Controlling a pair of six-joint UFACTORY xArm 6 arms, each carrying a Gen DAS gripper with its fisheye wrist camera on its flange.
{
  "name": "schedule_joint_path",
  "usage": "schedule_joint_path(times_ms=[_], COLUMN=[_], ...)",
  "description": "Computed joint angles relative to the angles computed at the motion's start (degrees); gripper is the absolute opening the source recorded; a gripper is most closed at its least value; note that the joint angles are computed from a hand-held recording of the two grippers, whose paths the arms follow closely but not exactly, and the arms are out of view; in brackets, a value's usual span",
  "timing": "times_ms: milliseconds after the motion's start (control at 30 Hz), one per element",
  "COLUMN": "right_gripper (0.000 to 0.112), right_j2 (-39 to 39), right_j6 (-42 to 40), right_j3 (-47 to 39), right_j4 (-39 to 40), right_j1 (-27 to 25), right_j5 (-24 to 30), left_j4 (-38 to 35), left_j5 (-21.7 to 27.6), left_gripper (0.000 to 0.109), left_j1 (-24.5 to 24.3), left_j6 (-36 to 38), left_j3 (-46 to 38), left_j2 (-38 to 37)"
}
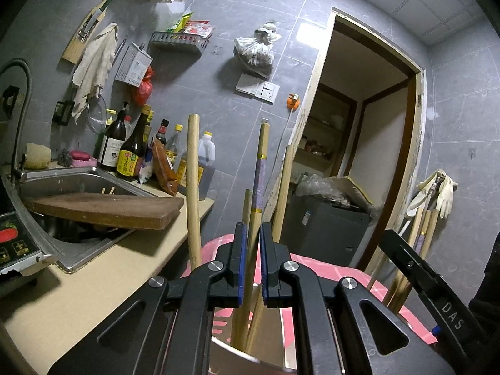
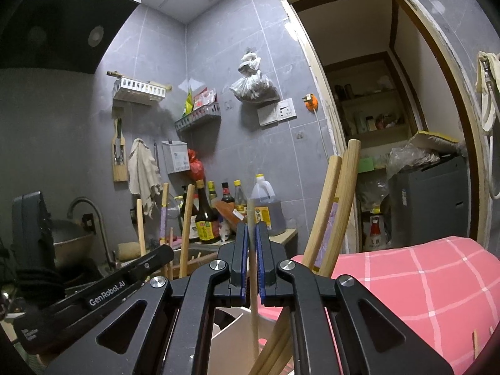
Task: Organize utensils
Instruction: 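Lower both chopsticks into the white caddy and open both grippers, then move both grippers back down to the last two chopsticks on the tablecloth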
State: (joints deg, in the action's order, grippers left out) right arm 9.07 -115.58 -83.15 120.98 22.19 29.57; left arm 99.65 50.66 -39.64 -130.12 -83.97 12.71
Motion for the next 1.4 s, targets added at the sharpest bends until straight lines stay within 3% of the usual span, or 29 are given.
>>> schedule_joint_path(times_ms=[167,233,400,533,733,800,900,1000,1233,1400], right_gripper=[0.012,0.023,0.025,0.038,0.056,0.060,0.077,0.081,0.102,0.103], right_j2=[-0.4,-0.8,-3.0,-5.2,-7.4,-8.2,-9.7,-11.3,-15.2,-17.9], right_j6=[-2.6,-4.4,-10.2,-13.2,-13.5,-12.7,-12.4,-11.4,-8.0,-5.7], right_j3=[0.5,0.9,3.1,5.2,6.5,6.9,8.1,9.3,12.3,14.9], right_j4=[2.0,3.4,7.9,10.8,12.7,12.7,13.0,12.2,7.4,2.8], right_j1=[0.0,-0.2,-1.0,-2.1,-4.1,-5.1,-6.6,-8.0,-12.0,-16.0], right_j5=[-0.1,0.2,2.6,4.6,5.0,4.7,4.4,4.1,3.5,3.5], left_j4=[-0.1,-0.2,0.5,0.5,-0.7,-1.2,-1.7,-2.8,-5.2,-6.9], left_j5=[0.4,0.9,2.2,3.2,6.0,6.9,7.7,9.2,10.8,9.3], left_gripper=[0.007,0.007,0.021,0.026,0.040,0.057,0.069,0.081,0.096,0.099], left_j1=[-0.3,-0.7,-1.8,-2.7,-4.6,-5.4,-6.5,-7.8,-10.3,-11.6], left_j6=[0.6,1.1,2.1,3.4,6.5,7.5,8.5,11.1,16.1,19.7], left_j3=[-0.2,0.0,-0.1,-0.8,-2.3,-3.1,-4.1,-6.2,-12.2,-17.6], left_j2=[0.0,-0.2,-0.8,-0.7,-0.7,-0.5,-0.3,0.8,4.6,8.5])
